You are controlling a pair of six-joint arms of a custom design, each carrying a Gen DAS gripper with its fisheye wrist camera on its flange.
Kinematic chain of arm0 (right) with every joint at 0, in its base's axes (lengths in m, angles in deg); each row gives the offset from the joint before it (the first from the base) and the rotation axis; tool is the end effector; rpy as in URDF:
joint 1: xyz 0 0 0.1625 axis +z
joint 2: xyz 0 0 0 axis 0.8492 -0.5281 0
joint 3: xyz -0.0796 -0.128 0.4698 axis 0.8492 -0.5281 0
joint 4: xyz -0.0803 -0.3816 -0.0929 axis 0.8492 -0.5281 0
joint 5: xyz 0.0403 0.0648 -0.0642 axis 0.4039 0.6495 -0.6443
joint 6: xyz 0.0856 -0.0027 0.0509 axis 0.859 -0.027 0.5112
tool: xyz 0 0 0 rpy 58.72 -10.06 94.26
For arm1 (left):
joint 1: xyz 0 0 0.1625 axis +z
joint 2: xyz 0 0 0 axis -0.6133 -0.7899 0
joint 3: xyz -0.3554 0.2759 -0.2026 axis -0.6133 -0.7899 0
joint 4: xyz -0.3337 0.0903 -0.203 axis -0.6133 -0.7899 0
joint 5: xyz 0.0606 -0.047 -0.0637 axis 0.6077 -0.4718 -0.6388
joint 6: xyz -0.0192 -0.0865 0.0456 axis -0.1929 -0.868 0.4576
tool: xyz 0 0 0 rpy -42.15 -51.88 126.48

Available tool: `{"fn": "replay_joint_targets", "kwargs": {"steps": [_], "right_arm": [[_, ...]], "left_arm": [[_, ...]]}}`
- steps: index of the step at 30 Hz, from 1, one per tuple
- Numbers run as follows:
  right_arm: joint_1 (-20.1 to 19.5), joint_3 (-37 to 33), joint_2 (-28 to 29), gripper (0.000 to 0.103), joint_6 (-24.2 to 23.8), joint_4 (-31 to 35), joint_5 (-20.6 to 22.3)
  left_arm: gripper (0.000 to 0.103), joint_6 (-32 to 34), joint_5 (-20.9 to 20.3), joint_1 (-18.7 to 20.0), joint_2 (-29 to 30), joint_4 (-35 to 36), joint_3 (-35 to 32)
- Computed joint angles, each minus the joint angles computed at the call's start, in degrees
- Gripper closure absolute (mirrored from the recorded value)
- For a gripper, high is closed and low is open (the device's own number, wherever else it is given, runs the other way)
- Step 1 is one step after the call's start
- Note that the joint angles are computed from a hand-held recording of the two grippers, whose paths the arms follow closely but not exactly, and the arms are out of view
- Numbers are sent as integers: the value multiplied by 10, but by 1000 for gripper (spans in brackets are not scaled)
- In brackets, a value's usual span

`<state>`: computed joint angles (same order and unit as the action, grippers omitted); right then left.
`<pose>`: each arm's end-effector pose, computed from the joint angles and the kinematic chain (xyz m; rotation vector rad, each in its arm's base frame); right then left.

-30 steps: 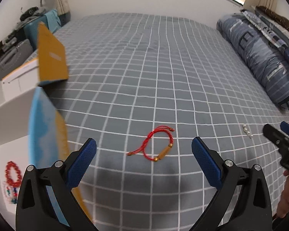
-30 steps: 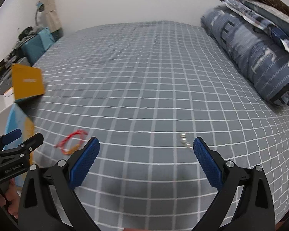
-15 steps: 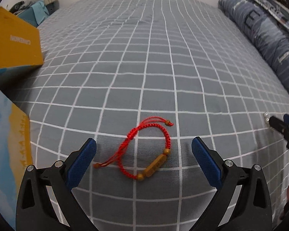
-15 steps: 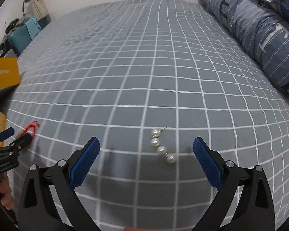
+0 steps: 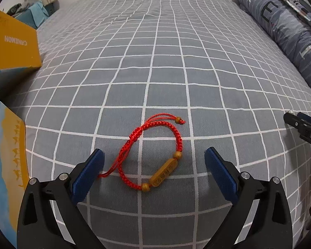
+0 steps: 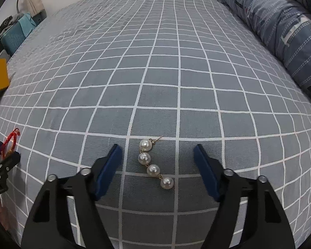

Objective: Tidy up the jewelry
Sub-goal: 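Grasp the red cord bracelet with the left tool while the right tool grasps the pearl earring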

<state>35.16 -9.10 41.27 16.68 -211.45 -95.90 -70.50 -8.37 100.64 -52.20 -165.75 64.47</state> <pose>0.1054 -0.7988 0.1540 -0.0332 -2.1973 0.6923 -0.1921 -0.8204 0.0820 0.5124 2.3220 -0.4737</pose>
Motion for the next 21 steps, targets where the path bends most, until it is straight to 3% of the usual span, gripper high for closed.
{"fn": "replay_joint_targets", "kwargs": {"steps": [5,13,16,17,21], "right_arm": [[2,4,-1,69,-10,-3,-1],[4,-3,5,88,-21,-3,-17],[5,-3,8,92,-29,-16,-22],[5,-3,8,92,-28,-18,-23],[8,-2,10,92,-26,-27,-30]], "left_arm": [[20,-16,-4,-2,-6,18,7],[53,-31,-16,-4,-14,42,7],[76,-23,-18,-6,-16,37,9],[90,-21,-17,-6,-17,35,10],[93,-18,-22,-6,-20,24,14]]}}
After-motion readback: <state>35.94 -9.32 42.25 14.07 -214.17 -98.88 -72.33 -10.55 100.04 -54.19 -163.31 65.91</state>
